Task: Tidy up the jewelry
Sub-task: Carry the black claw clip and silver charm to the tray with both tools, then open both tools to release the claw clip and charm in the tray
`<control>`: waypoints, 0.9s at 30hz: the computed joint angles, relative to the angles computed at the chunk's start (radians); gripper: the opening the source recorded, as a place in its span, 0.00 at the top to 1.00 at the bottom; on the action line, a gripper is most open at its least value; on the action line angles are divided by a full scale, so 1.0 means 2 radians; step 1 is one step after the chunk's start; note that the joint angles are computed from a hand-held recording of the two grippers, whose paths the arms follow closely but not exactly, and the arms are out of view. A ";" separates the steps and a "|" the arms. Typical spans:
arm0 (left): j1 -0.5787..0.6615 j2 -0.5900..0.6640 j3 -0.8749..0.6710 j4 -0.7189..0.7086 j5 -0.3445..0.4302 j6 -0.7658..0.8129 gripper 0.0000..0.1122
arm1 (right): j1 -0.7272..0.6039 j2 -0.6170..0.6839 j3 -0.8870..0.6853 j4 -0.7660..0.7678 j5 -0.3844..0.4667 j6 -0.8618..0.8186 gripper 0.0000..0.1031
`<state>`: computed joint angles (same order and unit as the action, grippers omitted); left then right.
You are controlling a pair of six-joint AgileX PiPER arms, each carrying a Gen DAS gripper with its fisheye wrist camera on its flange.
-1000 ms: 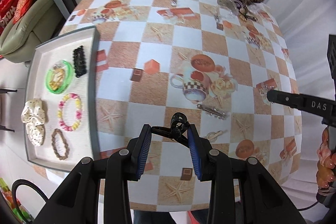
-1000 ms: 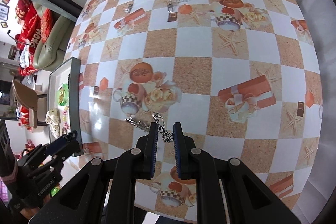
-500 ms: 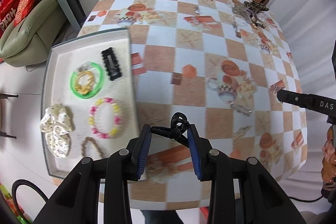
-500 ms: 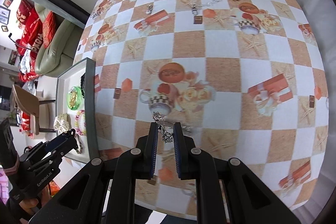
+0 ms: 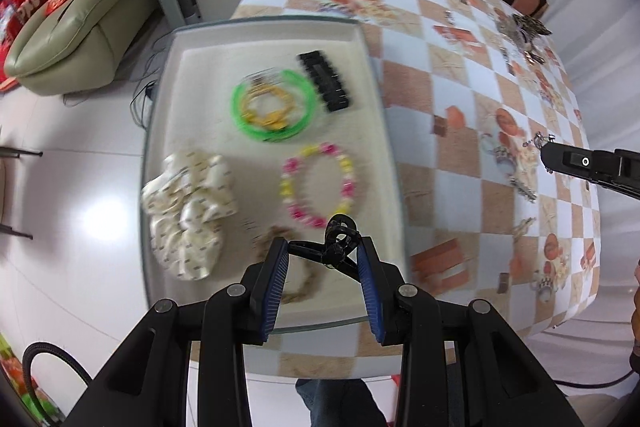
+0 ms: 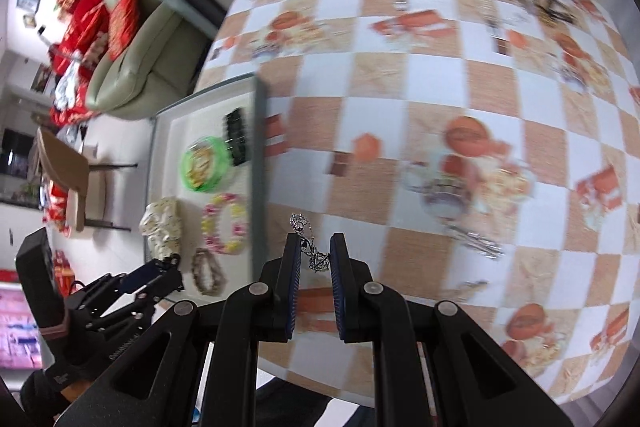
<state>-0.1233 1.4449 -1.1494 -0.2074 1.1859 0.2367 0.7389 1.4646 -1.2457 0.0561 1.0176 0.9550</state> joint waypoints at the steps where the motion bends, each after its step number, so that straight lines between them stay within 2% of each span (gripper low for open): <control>1: 0.008 0.000 0.003 -0.001 -0.001 0.005 0.64 | 0.005 0.013 -0.014 0.000 0.000 -0.002 0.84; 11: 0.083 0.014 0.038 -0.005 -0.019 0.066 0.64 | 0.047 0.157 -0.171 0.025 0.018 -0.033 0.84; 20: 0.092 0.042 0.057 0.016 -0.052 0.071 0.64 | 0.052 0.266 -0.268 0.063 0.044 -0.065 0.85; 27: 0.076 0.046 0.074 0.035 -0.075 0.073 0.64 | 0.048 0.315 -0.293 0.075 0.058 -0.063 0.84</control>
